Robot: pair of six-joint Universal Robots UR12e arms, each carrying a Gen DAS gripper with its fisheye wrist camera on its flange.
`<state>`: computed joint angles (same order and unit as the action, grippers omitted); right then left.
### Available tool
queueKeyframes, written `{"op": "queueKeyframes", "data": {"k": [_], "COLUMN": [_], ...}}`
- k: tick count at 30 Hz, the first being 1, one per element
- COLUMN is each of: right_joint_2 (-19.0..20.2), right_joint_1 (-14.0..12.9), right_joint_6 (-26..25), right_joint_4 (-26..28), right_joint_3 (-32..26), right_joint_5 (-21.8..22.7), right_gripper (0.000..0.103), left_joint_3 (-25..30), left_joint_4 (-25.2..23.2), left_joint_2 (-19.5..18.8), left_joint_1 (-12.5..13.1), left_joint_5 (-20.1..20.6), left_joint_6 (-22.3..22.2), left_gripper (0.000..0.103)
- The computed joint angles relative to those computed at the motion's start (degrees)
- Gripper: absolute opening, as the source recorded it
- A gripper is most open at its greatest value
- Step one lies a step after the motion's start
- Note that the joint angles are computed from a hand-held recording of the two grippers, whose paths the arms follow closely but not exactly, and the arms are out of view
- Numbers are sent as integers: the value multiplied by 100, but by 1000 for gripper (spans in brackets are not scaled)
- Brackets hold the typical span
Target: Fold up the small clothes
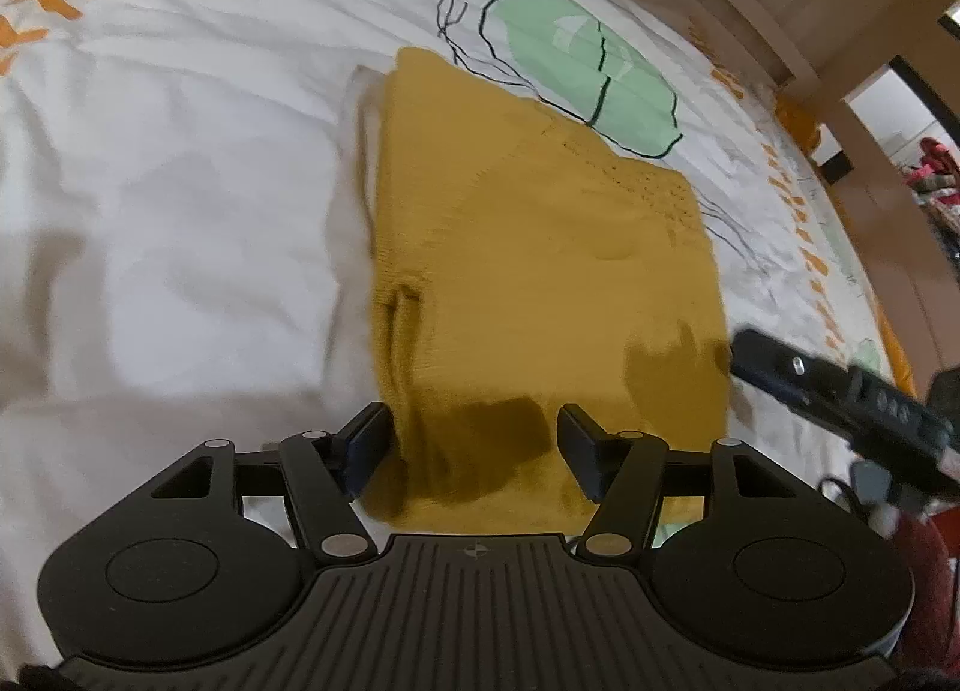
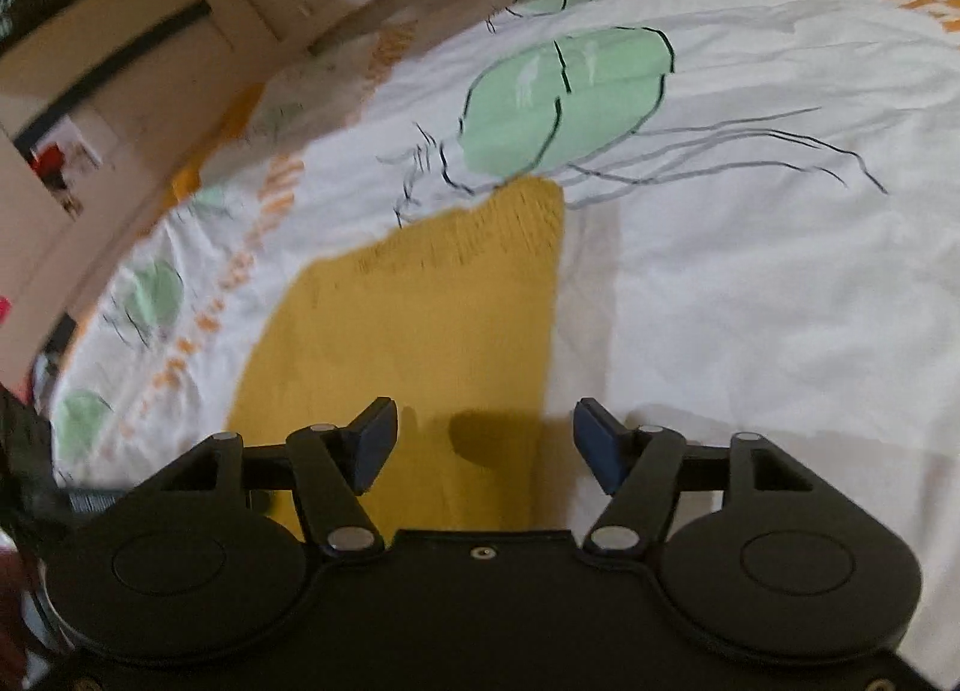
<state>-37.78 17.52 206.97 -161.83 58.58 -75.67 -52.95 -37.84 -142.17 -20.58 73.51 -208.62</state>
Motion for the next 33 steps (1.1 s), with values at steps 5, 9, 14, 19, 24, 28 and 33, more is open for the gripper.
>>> {"op": "queueKeyframes", "data": {"k": [5,9,14,19,24,28,33], "right_joint_2": [292,531,756,826,764,599,142], "right_joint_1": [-86,-149,-207,-223,-228,-246,-251], "right_joint_6": [278,513,792,868,653,719,548], "right_joint_4": [24,145,234,162,429,492,864], "right_joint_3": [-467,-836,-1117,-1169,-1179,-991,-430], "right_joint_5": [363,628,979,1195,1153,1176,1134], "right_gripper": [71,75,75,68,37,35,35], "left_joint_3": [182,280,239,417,475,381,104], "left_joint_4": [-40,-68,148,-50,9,184,169], "left_joint_2": [-123,-184,-214,-322,-369,-292,-71], "left_joint_1": [0,15,68,66,89,101,42], "left_joint_5": [-175,-314,-777,-1078,-1472,-1854,-2105], "left_joint_6": [-160,-255,-463,-425,-527,-615,-372], "left_gripper": [66,69,66,37,19,19,19]}}
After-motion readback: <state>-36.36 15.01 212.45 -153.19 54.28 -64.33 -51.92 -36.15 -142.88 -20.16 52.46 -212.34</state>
